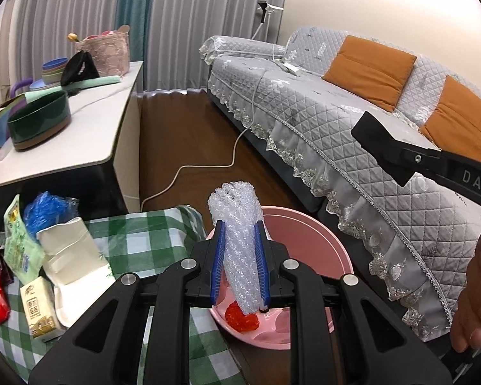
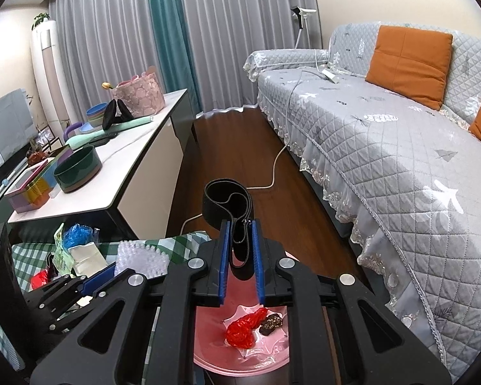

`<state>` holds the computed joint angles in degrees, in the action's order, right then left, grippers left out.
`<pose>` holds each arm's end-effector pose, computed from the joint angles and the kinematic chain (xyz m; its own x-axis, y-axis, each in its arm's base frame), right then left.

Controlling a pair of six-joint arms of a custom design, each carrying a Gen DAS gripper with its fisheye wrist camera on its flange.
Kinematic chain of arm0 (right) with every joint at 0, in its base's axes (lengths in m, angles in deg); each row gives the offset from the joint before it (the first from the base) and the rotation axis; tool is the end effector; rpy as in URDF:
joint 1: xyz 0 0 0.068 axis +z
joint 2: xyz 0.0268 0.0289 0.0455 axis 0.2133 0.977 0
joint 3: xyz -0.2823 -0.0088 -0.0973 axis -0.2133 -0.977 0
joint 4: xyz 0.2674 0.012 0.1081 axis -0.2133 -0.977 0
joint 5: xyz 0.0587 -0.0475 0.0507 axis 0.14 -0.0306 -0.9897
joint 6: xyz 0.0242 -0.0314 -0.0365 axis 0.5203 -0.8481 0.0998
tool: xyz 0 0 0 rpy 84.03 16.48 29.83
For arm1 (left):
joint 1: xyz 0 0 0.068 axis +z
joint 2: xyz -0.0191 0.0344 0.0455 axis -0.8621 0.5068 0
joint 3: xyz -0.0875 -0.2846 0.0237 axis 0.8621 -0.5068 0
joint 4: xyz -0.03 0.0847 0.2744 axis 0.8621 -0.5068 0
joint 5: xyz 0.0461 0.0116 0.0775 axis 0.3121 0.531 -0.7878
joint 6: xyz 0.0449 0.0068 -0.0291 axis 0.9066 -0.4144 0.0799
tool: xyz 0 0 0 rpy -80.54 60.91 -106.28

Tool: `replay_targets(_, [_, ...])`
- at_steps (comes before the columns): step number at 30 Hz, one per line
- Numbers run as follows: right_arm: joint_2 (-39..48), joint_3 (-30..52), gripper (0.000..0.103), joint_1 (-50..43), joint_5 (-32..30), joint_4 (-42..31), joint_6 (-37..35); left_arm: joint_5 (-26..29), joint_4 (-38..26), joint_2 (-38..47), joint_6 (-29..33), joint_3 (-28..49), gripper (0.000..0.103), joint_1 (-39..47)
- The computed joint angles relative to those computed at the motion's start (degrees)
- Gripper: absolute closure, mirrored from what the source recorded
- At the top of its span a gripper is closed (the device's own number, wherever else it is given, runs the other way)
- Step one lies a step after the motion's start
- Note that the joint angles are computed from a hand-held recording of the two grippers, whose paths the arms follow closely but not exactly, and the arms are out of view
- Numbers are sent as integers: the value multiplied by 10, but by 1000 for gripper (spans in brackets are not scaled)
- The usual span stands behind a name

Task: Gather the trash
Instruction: 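Open the right gripper over the bin while the left gripper opens to drop the sleeve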

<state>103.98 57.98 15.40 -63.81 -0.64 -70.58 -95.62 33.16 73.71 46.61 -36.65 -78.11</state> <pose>0.3327 0.0289 0.2248 -0.6037 -0.0837 -0.7928 -0.3252 0.9338 0.1491 0.2707 -0.0824 0.1799 -0.6120 -0.1447 -0.7775 -0.0689 0.9891 -0.1299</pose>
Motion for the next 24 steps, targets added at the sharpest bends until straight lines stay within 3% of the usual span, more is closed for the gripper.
replay_targets(9, [19,9,85,-4,3,1,8,2,1,31,3,21,85,0])
replay_targets(10, [21,10,81,-3,4,-1,9,6,0,35,5,24,84,1])
replay_targets(11, [24,13,71,-2,5,-5,8,7,-2,38,5,26,82,1])
replay_targets(13, [27,14,53,-2,6,-9,7,11,-7,43,2,28,59,2])
replay_targets(14, [26,12,51,0,10,-8,7,10,-6,43,1,26,55,1])
replay_targets(24, [8,2,51,6,8,1,12,-9,-29,-35,-13,-32,53,2])
